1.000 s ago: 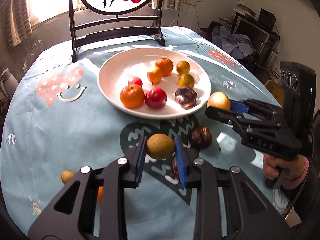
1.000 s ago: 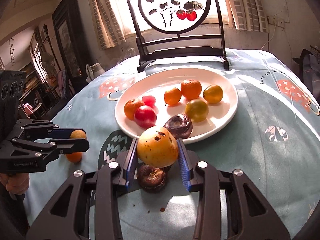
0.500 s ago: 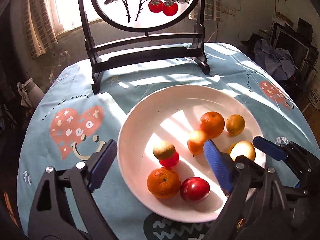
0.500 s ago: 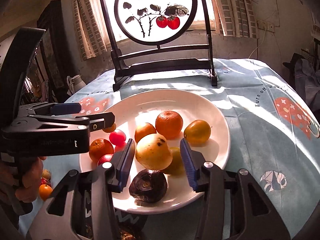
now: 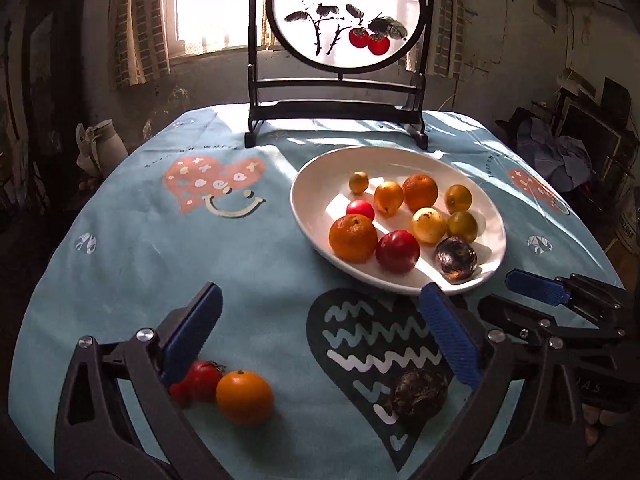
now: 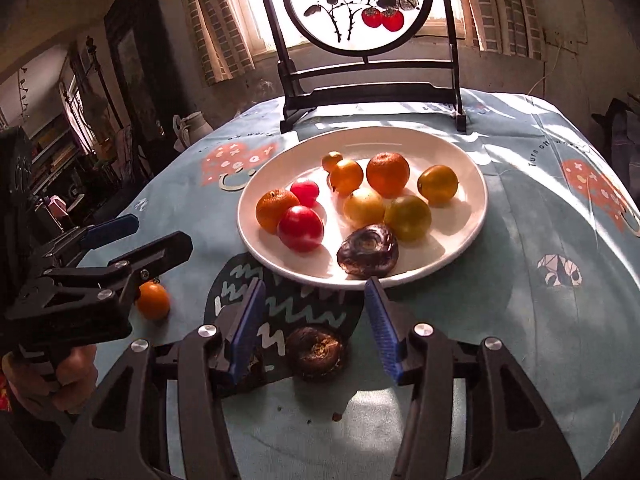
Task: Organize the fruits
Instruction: 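Grasp a dark brown fruit with the right tool while the left tool grasps another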
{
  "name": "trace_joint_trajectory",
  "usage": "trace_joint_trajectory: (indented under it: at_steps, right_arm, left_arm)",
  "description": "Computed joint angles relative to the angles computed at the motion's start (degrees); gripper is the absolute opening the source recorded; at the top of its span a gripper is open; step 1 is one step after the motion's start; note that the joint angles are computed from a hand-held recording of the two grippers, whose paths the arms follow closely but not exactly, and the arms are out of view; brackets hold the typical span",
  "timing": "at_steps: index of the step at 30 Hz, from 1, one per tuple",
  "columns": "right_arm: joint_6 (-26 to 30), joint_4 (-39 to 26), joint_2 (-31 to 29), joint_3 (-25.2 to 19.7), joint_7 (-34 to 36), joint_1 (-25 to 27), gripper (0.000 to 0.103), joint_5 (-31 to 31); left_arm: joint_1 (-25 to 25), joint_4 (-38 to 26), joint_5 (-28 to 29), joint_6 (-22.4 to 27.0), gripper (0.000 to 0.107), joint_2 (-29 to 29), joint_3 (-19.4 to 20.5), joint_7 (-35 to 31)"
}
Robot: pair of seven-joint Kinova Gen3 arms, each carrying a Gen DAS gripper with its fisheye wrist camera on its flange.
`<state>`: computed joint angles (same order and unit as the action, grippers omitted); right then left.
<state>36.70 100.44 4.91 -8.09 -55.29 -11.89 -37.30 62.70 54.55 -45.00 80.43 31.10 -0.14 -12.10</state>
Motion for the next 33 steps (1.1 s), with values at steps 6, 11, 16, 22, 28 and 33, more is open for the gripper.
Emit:
trace_joint_trajectory:
  at_steps: [6,11,16,22,28,33]
  right_arm:
    - [1.6,-1.1,1.3,0.1,-6.8,-1.8,0.052,7.2]
    - [4.6,-2.6,2.9,-0.4,-8.7,-2.0,0.052,9.7]
    - [4.5,-2.7,3.3,-1.1,-9.4,-3.6,0.052,13.8]
    - [4.0,-3.0,3.9,-0.9,-12.4,-4.6,0.052,17.5]
    - [3.1,-2.8,3.9,-1.3,-12.8,-4.9,0.052,18.7]
    - [2.2,-2.3,3.4,-1.4,-14.4,-6.4,0.052,22.0]
  left_arm:
    - [-1.1,1.4,2.0,0.1,0.101,-0.4,-0.2,2.2]
    - [-1.8,2.8,2.1,-0.3,0.101,-1.6,0.4,4.5]
    - [-1.8,3.4,1.2,-0.3,0.101,-2.0,0.9,5.5]
    - [-2.0,3.5,0.9,-0.2,0.101,-2.1,1.3,5.6]
    - [-1.8,3.4,0.6,0.0,0.101,-2.0,1.4,5.6]
    - [-1.6,3.7,0.5,-0.3,0.101,-2.2,1.3,6.3]
